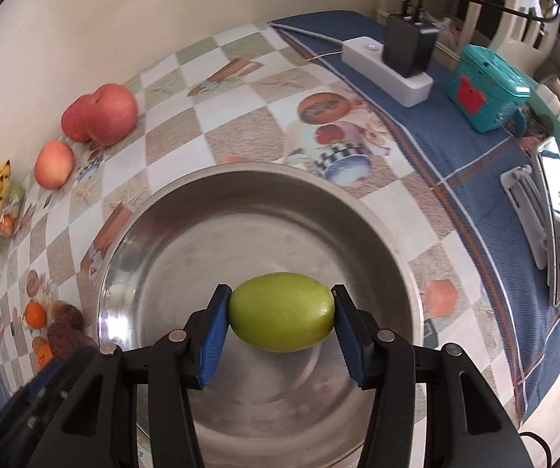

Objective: Organize fruits
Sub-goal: 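Carry both fruits over the steel plate and open both grippers to drop them, then lift both open grippers away from the plate toward the remaining fruit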

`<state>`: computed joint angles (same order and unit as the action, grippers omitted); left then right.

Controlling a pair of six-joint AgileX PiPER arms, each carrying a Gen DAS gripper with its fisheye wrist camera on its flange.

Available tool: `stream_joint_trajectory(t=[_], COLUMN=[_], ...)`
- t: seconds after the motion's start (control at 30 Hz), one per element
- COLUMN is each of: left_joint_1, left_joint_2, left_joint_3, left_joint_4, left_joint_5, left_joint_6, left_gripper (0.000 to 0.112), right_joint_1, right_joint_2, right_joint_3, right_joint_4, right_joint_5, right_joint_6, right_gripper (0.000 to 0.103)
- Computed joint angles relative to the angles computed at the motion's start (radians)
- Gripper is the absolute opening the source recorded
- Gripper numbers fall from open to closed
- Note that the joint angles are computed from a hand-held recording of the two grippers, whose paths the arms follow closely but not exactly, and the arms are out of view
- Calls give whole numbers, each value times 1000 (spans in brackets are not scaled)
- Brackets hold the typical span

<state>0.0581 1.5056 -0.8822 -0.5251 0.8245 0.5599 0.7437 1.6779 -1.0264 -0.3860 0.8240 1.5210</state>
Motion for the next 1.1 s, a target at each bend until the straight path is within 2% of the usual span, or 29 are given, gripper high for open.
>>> stream_joint_trajectory(t=[0.23,0.47,0.6,0.7,0.77,0.83,0.9,0.97,1.1], left_joint_1=[-18,22,54,113,161,202,232,260,314], left_joint_2=[-11,5,30,59,76,87,94,99,120], left_joint_3=[-2,-16,-31,-48,-63,-77,-85,-92,-113], left_joint_4=[4,-2,71,115,123,146,196,248,310], left_joint_5=[5,18,-15,-36,-44,-58,-86,-110,-128], left_joint_6=[7,5,-78,-121,-129,-143,-181,-223,-280], left_gripper=[40,40,43,55,69,71,76,88,96], right_joint_1=[1,22,21,24,25,30,39,46,70], right_joint_2=[-50,-58,-45,-28,-18,-3,12,23,56], right_joint_3=[17,-9,-16,-28,-33,-48,-68,-84,-133], right_joint_4=[-29,-47,-31,-20,-11,-3,2,10,27], right_joint_5=[17,49,43,41,34,36,41,35,26], right_joint_6=[23,27,6,-13,-26,-40,-56,-71,-112], right_gripper=[54,54,54,54,54,54,54,54,57])
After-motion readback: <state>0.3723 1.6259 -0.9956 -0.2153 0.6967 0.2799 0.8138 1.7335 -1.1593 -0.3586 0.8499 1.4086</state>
